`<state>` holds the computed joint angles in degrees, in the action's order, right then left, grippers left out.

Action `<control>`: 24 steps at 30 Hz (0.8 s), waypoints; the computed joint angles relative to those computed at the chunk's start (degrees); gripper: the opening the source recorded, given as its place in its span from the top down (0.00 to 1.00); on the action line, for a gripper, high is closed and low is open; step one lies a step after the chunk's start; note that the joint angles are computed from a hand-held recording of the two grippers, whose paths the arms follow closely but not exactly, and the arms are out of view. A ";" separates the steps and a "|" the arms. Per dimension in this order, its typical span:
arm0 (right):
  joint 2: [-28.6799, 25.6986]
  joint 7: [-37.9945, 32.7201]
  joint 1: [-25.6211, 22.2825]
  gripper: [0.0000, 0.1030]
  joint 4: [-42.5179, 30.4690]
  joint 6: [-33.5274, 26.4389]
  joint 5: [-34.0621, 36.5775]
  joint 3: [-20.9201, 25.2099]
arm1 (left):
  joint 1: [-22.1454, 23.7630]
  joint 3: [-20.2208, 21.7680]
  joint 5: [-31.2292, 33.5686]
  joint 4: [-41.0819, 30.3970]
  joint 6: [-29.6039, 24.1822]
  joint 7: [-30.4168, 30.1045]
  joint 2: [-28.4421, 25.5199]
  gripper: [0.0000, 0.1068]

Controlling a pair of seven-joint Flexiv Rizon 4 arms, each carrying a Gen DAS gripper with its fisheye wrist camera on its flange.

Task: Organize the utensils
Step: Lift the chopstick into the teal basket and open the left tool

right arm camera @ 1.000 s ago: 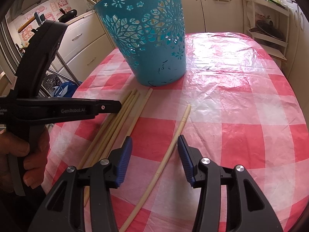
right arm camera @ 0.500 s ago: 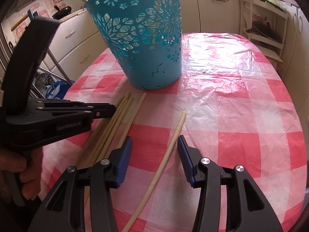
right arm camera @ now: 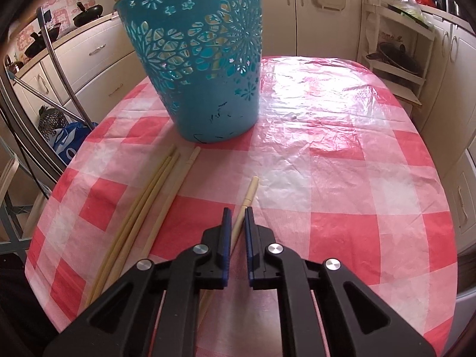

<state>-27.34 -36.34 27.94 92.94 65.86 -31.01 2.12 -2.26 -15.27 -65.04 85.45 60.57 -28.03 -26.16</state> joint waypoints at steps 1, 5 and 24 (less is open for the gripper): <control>-0.02 0.00 0.01 0.91 -0.01 0.01 -0.04 -0.05 | -0.03 -0.58 -1.28 -0.76 1.05 0.63 -0.22 0.96; -0.04 -0.16 -0.07 0.91 -0.01 0.10 -0.03 -0.04 | -2.15 -3.15 -6.31 -6.41 10.43 3.76 -2.65 0.96; -0.11 -1.62 -0.57 0.84 -0.01 1.37 1.83 0.74 | -14.66 26.17 25.19 -55.74 21.30 -43.43 -35.60 0.95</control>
